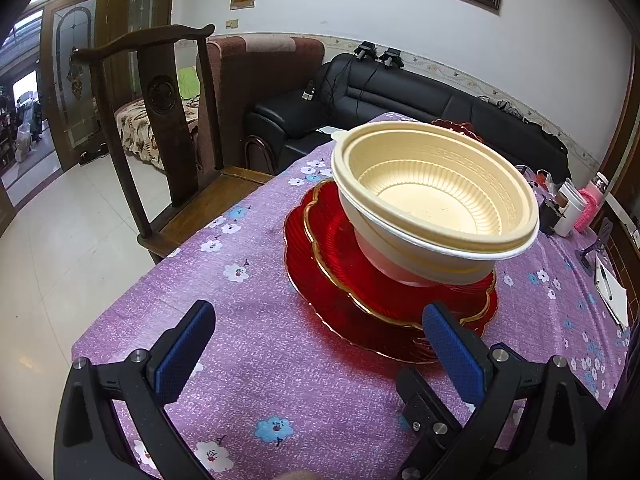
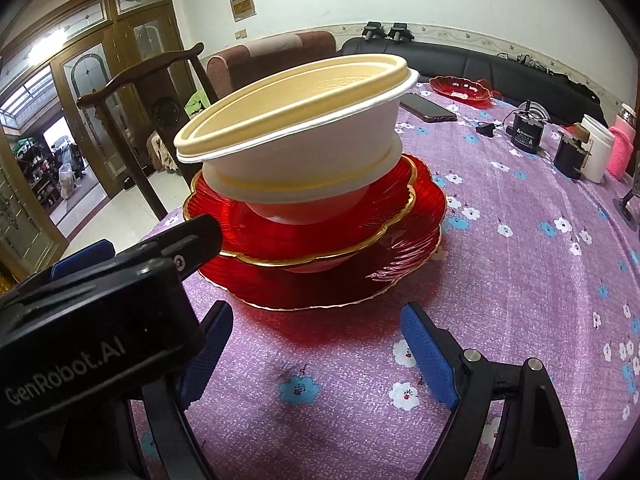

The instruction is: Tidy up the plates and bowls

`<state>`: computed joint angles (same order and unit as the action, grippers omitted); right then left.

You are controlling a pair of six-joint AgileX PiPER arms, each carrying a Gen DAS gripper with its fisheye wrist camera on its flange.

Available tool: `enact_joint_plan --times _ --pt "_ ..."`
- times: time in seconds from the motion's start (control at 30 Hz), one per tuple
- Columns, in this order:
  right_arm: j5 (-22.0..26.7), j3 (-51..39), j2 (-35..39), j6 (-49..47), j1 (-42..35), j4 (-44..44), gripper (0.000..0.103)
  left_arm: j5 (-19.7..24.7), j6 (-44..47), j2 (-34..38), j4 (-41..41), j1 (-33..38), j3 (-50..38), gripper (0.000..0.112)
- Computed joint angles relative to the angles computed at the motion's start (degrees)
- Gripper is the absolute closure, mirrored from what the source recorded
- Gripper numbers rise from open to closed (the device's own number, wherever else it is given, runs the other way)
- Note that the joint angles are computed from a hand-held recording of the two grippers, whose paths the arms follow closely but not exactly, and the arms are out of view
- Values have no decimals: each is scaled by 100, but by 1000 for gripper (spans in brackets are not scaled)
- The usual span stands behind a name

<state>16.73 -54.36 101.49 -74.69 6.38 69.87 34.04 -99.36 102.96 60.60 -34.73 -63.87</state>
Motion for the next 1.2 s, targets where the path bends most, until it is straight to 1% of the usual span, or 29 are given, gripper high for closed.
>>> enact_joint_plan --times 0.53,1.2 --pt "158 -7 66 -212 -146 207 14 91 329 132 -251 -50 -214 9" --pt "211 -111 222 -100 -159 86 14 33 492 241 -396 -1 -329 9"
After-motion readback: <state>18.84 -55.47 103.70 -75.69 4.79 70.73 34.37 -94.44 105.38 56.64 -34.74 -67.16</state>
